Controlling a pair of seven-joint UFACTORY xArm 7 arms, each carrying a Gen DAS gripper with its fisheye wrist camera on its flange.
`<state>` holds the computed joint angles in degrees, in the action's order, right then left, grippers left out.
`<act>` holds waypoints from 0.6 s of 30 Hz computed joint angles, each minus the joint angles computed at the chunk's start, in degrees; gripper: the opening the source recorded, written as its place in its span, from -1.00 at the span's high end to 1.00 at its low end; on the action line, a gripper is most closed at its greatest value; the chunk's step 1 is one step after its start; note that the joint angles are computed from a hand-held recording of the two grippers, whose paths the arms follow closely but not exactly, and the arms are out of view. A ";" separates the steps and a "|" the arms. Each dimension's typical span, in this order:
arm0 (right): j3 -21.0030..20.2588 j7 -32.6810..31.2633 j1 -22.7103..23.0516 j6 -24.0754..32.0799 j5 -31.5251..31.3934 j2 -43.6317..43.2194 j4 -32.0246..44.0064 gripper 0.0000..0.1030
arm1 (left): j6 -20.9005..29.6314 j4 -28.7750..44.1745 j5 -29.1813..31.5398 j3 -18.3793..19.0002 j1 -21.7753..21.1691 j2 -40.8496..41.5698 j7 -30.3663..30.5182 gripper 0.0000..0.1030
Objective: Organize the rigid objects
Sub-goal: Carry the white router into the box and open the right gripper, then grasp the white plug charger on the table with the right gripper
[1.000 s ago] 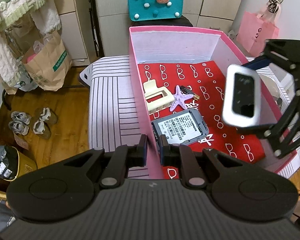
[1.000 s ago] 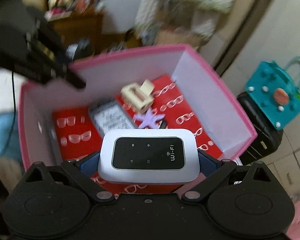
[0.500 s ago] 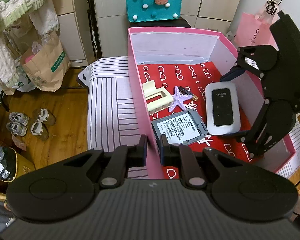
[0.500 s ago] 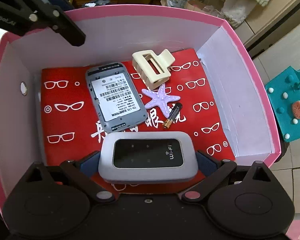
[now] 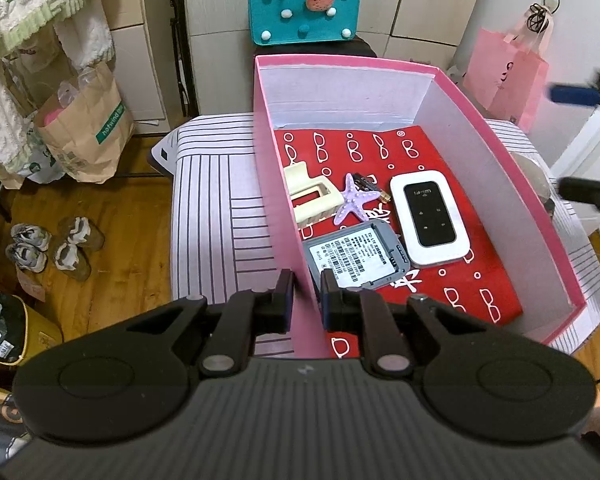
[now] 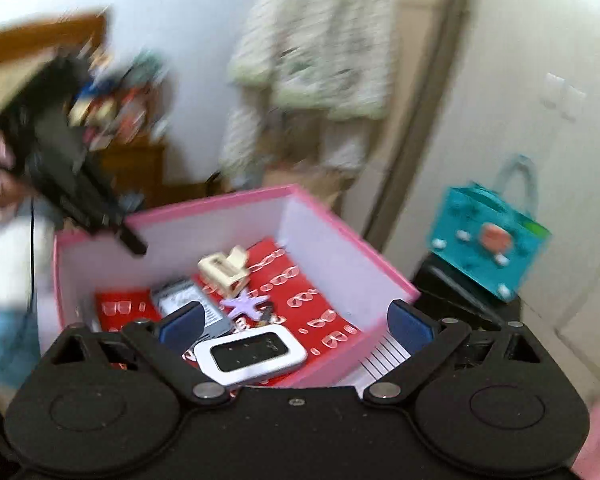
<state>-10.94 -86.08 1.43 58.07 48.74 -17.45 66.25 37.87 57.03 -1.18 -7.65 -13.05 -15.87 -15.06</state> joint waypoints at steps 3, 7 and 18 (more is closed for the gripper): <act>-1.98 4.88 -2.06 -0.14 1.87 -3.26 -3.69 -0.92 | -0.11 -0.02 0.02 0.03 -0.05 0.07 0.37 0.75; -7.88 -6.03 -0.70 -8.08 15.09 -10.75 -15.29 -0.92 | -0.39 -0.35 0.71 -0.23 -0.05 -0.11 0.30 0.75; -6.79 5.07 -2.20 -15.43 12.28 -12.72 -26.19 -0.78 | -1.76 -1.81 0.14 -0.05 -0.06 -1.13 -0.16 0.75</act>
<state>-17.72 -81.01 -0.77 42.65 61.02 -30.18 40.06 36.11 55.21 -1.05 -7.70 -13.11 -17.00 -15.21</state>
